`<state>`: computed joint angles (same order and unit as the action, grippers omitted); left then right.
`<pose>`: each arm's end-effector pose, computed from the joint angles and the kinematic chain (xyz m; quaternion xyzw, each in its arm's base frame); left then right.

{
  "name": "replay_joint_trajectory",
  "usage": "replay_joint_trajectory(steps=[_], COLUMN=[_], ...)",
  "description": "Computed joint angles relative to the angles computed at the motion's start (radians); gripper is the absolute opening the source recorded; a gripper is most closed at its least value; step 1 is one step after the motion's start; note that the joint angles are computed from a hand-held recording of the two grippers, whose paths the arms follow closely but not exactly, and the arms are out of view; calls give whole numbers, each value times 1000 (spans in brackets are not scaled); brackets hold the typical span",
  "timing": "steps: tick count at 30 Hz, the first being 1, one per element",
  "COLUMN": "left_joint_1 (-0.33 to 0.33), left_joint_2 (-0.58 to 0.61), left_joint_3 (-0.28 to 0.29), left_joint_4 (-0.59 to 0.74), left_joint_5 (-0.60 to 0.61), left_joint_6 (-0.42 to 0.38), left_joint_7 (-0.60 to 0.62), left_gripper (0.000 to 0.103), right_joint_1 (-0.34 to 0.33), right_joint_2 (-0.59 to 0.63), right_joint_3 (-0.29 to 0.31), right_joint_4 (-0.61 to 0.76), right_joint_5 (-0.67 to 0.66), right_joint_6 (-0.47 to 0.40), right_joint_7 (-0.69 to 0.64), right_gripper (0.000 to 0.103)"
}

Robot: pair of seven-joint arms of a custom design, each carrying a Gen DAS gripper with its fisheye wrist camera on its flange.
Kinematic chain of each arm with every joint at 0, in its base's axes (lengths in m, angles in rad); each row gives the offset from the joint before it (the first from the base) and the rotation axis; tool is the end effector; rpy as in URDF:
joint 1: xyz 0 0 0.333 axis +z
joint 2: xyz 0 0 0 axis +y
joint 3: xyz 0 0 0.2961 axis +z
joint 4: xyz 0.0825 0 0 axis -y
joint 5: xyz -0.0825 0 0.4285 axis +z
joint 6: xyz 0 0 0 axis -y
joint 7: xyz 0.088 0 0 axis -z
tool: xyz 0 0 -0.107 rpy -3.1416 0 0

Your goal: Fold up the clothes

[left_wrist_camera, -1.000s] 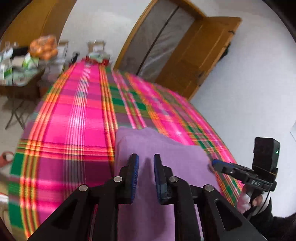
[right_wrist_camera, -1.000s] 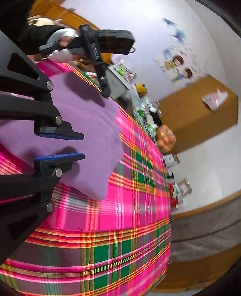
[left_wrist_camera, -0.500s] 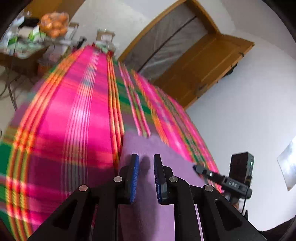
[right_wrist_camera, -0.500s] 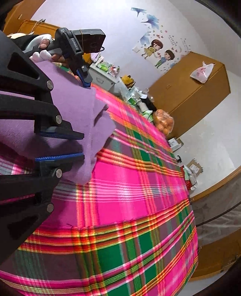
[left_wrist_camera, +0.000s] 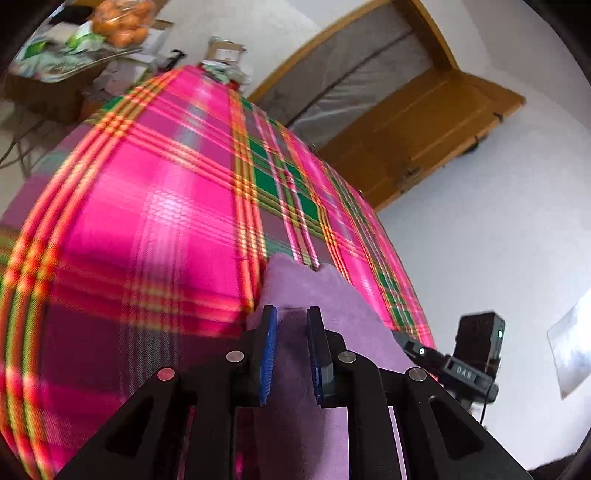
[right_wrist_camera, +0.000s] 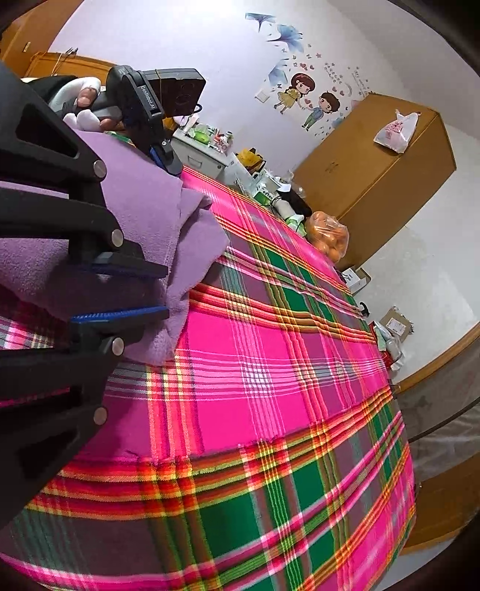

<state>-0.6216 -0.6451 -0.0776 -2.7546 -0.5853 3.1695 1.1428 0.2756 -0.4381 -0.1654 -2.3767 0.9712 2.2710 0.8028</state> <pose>0.3583 -0.2360 0.4832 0.6982 -0.5088 0.5035 0.0049 0.4964 0.0722 0.4952 -0.7284 0.5147 0.0719 0.4464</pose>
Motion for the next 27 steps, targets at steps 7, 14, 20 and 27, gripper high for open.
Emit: replay_joint_trajectory(steps=[7,14,20,27], left_joint_1=[209,229,210,189], left_joint_2=[-284,-273,-207,-249], left_joint_3=[-334,-398,-347,-346], left_joint_4=[-149,-118,-94,-136], left_joint_5=[47,168,229,253], left_joint_6=[-78,-66,-120,-93], left_joint_7=[-264,-333,-382,-450], left_gripper=[17,17,17,17], right_joint_1=[16,36,46,78], right_joint_2=[-143,-216,-280,-365], right_joint_3=[-34,-48,-58,-72], right_joint_4=[-97,-144,-183,-232], right_joint_5=[16,-11,-46,-112], right_joint_6=[-24,-24,-24,-17], right_joint_7=[-92,-93,-98,-114], right_gripper=[25,25,25,25])
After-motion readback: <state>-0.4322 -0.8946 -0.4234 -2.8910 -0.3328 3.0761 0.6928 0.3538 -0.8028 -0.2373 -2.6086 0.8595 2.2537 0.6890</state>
